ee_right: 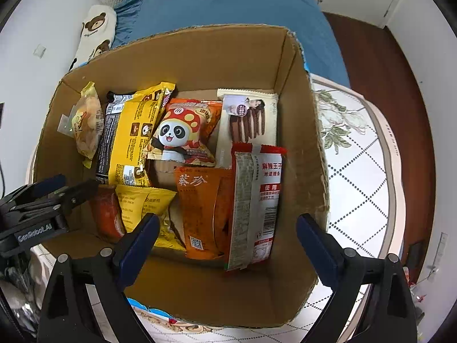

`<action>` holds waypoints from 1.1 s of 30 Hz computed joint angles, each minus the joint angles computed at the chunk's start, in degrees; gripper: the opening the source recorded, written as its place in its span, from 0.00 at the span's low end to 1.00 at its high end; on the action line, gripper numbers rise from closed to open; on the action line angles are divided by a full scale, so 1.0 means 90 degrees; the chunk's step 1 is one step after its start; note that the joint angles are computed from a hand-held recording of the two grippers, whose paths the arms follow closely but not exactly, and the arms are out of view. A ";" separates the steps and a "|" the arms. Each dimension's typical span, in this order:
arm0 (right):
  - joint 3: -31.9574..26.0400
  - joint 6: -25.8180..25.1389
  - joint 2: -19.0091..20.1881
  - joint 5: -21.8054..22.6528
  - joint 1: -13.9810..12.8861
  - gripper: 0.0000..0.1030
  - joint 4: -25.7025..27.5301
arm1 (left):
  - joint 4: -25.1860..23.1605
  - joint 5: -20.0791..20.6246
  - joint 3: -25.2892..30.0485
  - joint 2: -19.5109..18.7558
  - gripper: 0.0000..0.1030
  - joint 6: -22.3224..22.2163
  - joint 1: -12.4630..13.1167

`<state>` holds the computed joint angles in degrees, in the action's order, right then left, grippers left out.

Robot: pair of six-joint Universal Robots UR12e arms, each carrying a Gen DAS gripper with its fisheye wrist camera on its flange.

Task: Organize snacks
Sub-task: 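Carry both packets into the box and open both tools, then move both tools back toward the remaining snacks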

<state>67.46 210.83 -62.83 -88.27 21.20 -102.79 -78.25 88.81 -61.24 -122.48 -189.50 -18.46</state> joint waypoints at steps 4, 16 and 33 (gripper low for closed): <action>0.0144 0.0153 -0.0096 -0.0286 0.0083 0.95 -0.0158 | 0.0350 0.0100 -0.0374 0.0246 0.85 -0.0076 -0.0051; 0.0367 0.0254 -0.0489 -0.1271 0.0446 0.95 -0.0707 | 0.1396 0.0471 -0.1071 0.0917 0.85 -0.0066 -0.0185; 0.0976 0.0611 -0.1370 -0.1749 0.0918 0.95 -0.1599 | 0.2339 0.0268 -0.1941 0.1952 0.85 -0.0117 -0.0263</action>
<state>76.24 216.32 -75.16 -104.01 29.46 -117.18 -57.20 91.22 -78.71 -104.91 -190.55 -20.82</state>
